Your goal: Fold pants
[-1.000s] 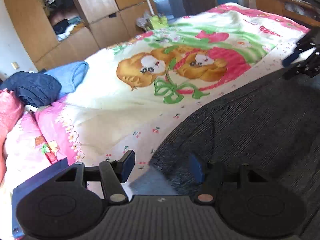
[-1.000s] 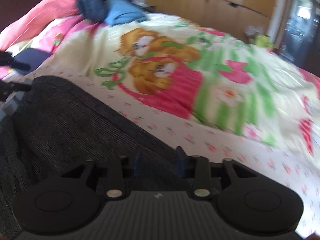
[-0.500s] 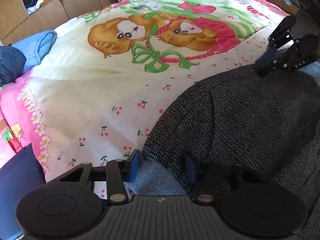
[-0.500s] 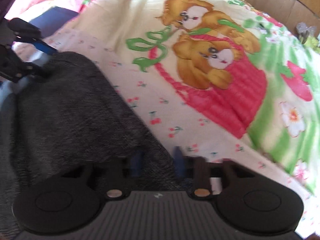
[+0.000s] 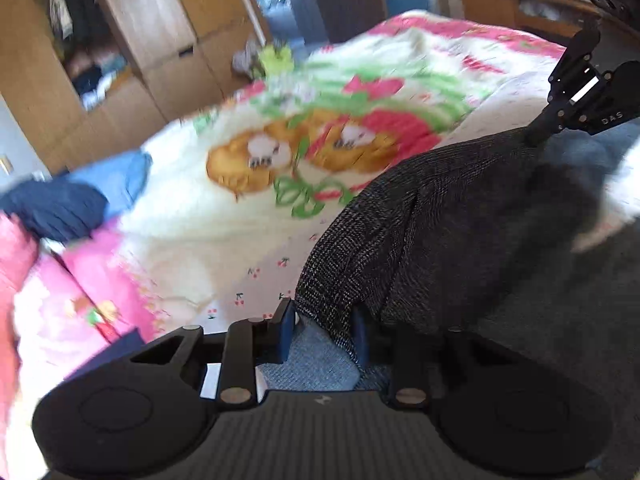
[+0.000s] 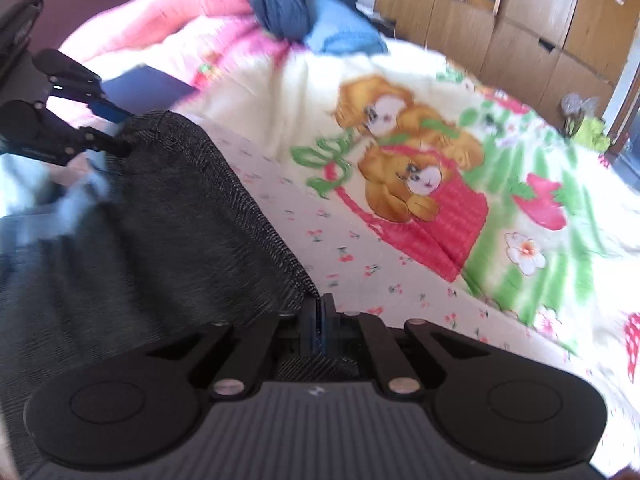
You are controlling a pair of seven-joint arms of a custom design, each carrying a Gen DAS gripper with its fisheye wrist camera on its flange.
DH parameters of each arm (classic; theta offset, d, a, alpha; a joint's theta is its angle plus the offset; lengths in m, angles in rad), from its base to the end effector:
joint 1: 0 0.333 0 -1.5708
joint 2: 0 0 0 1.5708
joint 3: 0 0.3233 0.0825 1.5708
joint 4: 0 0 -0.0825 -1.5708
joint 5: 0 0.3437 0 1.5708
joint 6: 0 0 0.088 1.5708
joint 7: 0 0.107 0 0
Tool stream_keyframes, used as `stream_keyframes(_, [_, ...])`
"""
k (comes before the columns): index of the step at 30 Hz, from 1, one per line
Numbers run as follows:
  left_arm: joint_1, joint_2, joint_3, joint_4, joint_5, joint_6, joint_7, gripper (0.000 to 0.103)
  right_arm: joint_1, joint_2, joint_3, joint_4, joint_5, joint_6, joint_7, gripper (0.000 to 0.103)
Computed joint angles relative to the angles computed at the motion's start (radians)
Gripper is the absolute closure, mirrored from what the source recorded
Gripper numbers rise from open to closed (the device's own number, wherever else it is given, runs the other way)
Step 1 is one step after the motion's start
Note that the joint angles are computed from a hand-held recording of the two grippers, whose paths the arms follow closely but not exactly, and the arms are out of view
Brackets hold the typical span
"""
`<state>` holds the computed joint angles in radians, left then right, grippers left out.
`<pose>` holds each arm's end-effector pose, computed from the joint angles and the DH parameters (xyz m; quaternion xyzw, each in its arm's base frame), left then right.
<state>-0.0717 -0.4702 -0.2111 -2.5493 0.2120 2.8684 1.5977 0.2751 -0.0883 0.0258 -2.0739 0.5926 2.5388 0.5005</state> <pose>0.3848 -0.1356 0.5437 -0.4669 0.7940 -0.2259 0.3171 0.5097 0.1517 0.5527 -0.8972 0.2767 -0.1534 0.3081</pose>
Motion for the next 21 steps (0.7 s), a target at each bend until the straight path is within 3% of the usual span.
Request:
stream_keyframes(2, [-0.016,-0.109,-0.026,-0.054,0.007,-0.037,-0.015,0.06,0.004,-0.131,-0.013,-0.12,0.034,-0.017,-0.036,0.101])
stream_keyframes(5, [-0.053,-0.26,-0.059,-0.124,0.004,-0.126,-0.047,0.072,0.026,-0.323,-0.051,-0.289,0.059,-0.057,-0.034,0.101])
stream_keyframes(8, [-0.107,-0.361,-0.09,-0.184,-0.008,-0.225,-0.079,0.072,0.042,-0.459,-0.068,-0.431,0.054,-0.094,0.035,0.101])
stream_keyframes(10, [-0.125,-0.409,-0.13,-0.229,-0.001,-0.245,-0.125,0.073,0.056,-0.522,-0.051,-0.521,0.025,-0.069,0.063,0.101])
stream_keyframes(14, [-0.167,-0.448,-0.178,-0.281,0.038,-0.296,-0.181,0.073,0.073,-0.582,-0.02,-0.603,-0.028,-0.042,0.195,0.101])
stream_keyframes(17, [-0.203,-0.482,-0.191,-0.293,0.083,-0.327,-0.178,0.072,0.089,-0.606,-0.041,-0.59,-0.076,-0.056,0.25,0.101])
stream_keyframes(21, [-0.202,-0.526,-0.21,-0.328,0.133,-0.289,-0.214,0.071,0.112,-0.625,-0.034,-0.612,-0.152,-0.033,0.266,0.1])
